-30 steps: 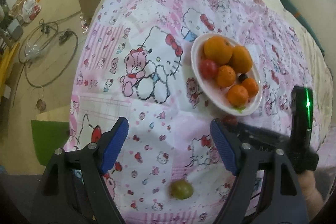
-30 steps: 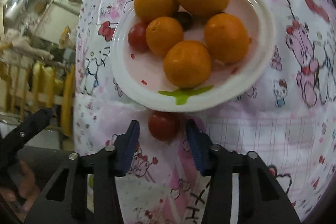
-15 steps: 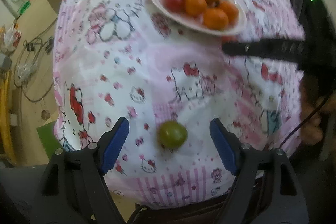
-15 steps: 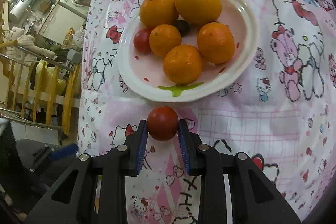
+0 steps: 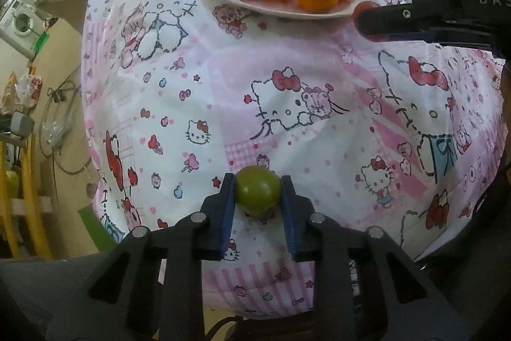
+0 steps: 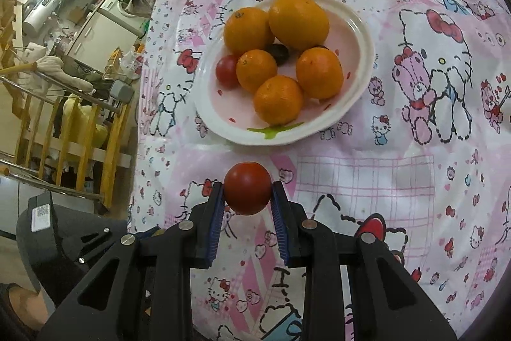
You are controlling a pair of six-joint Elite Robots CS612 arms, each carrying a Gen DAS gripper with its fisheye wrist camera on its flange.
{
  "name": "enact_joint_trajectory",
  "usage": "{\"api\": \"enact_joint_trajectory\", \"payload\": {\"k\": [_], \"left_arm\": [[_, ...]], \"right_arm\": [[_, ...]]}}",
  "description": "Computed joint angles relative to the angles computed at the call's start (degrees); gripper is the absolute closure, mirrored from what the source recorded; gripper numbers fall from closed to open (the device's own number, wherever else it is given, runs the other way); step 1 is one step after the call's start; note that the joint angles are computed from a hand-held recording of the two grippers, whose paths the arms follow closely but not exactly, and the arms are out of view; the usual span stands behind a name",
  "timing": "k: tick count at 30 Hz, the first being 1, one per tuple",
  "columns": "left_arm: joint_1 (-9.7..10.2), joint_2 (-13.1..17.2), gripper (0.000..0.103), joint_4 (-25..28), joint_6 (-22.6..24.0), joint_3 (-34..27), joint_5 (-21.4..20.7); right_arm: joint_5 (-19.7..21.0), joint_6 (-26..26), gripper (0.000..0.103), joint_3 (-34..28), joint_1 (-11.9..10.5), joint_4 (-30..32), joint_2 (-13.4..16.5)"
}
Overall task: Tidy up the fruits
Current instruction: 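Carry the red tomato and green grape over the plate with both grippers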
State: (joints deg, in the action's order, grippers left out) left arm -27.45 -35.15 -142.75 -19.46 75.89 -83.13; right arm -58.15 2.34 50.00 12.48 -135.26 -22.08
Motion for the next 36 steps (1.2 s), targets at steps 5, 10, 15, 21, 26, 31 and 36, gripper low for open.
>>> {"api": "enact_joint_trajectory", "payload": {"k": [5,10,15,21,26,31,36], "left_arm": [[0.28,-1.27,0.080,-1.60,-3.01,1.10,-1.56],[0.02,-2.68,0.080,-4.15,-2.14,2.22,1.45],[0.44,-2.87,0.080,-5.19,-1.57,0.89,3.13],[0.88,-2.11,0.080,-5.32,0.57,-2.12,4.19],[1.26,-0.88,0.080,-4.99,1.14,-5.47,3.97],[1.62,1.12,0.080,-4.47,1.63,-9.98,3.60],[1.99,3.62,0.080,-2.83,2.13,-14.94,2.91]], "right_arm": [[0.96,0.24,0.072,0.67,-0.13,-1.18,-0.56],[1.86,1.16,0.072,1.65,-0.54,-3.28,-1.26],[2.54,2.83,0.072,3.61,-1.27,-7.80,-2.55],[1.12,6.36,0.072,5.53,-2.69,-14.93,-3.95],[0.19,8.63,0.072,6.50,-3.83,-19.16,-4.82],[-0.03,10.04,0.072,5.80,-4.78,-20.19,-4.67],[-1.10,9.23,0.072,3.98,-5.07,-18.98,-3.90]]}}
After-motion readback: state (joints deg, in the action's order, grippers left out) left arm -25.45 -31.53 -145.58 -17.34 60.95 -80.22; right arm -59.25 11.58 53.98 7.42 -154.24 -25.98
